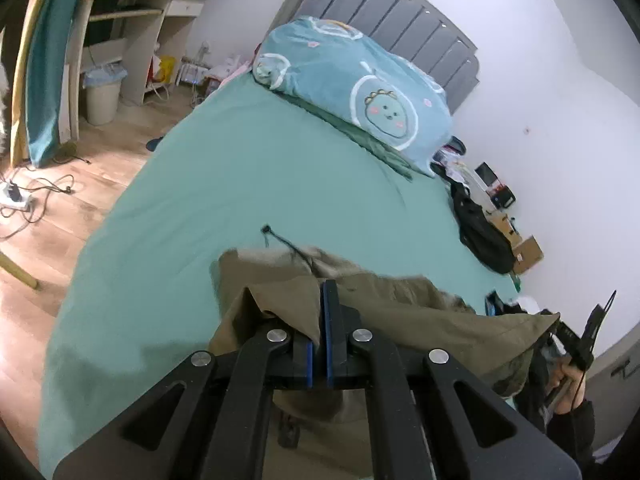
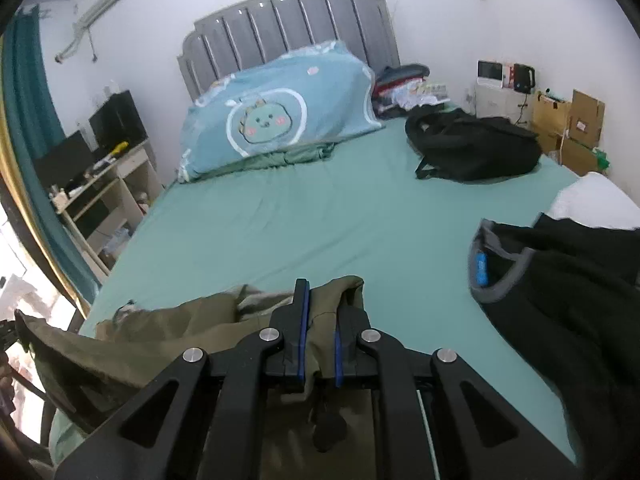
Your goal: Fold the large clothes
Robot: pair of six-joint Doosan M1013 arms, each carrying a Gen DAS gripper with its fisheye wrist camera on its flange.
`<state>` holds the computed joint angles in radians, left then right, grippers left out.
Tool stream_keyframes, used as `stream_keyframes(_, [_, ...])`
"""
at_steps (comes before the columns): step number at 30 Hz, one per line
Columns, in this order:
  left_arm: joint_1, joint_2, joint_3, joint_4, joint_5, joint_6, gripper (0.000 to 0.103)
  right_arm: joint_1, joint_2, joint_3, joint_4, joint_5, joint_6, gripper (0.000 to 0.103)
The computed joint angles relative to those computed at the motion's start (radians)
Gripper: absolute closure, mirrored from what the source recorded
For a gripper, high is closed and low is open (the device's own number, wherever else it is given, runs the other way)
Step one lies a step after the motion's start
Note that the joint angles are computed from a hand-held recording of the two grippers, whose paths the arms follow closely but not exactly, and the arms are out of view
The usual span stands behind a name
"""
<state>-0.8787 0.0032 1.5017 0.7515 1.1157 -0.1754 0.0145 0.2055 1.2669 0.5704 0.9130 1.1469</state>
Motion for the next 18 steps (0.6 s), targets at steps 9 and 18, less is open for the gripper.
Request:
stream_keyframes(9, [0.106,-0.011,0.085,0.078,-0.135,-0.115,0.032,0.066,0.14,-0.147,-0.139,0.061,0.142,0.077])
stream_keyframes(18, [0.05,-0.046,0.115,0.189,-0.025,-0.209,0.021,0.136,0.004,-0.012,-0.301,-0.143,0.206,0.012])
